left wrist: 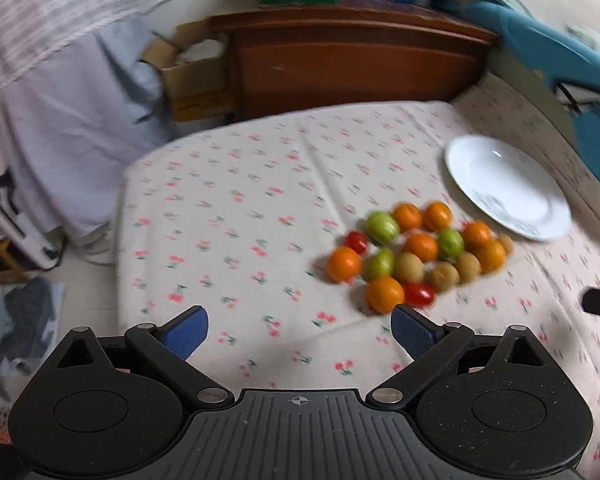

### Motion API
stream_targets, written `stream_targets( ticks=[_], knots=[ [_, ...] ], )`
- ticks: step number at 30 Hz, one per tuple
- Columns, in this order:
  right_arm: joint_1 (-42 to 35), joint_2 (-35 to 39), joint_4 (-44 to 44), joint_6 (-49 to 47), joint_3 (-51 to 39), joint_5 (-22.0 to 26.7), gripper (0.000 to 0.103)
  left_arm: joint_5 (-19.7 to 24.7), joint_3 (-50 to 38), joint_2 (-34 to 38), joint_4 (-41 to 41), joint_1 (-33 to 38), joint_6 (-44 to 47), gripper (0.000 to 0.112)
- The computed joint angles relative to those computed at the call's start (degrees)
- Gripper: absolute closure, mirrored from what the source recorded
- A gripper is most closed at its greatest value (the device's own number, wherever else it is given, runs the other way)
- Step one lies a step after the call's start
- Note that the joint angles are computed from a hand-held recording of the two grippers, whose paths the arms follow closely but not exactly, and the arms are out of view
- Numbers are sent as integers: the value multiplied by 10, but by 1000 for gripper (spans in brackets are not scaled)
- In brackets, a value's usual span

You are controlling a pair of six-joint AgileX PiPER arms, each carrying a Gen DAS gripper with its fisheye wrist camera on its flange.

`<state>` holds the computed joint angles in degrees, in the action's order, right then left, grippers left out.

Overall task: Organize fruits
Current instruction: 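Grasp a mandarin orange with the left gripper while the right gripper grasps another orange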

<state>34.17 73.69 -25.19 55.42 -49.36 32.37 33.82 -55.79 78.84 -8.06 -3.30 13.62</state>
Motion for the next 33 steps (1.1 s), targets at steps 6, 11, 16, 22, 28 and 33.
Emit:
stream_targets(
  ticks=[6, 11, 16, 22, 28, 33],
  knots=[
    [-1, 28, 3, 8, 7, -25, 21, -33, 36, -1, -95, 29, 103, 15],
    [-11, 51, -10, 42, 14, -85, 37, -48, 51, 8, -191, 49, 184, 19],
    [-12, 84, -57, 99, 8, -136, 47, -74, 57, 25, -240, 31, 232, 24],
    [-16, 127, -59, 111, -12, -164, 55, -74, 52, 60, -315, 25, 307, 37],
    [-21, 156, -92, 169, -26, -179, 57, -81, 46, 89, -368, 14, 362, 51],
    [-29, 172, -101, 195, -33, -190, 57, -75, 38, 109, -401, 15, 390, 64]
  ],
)
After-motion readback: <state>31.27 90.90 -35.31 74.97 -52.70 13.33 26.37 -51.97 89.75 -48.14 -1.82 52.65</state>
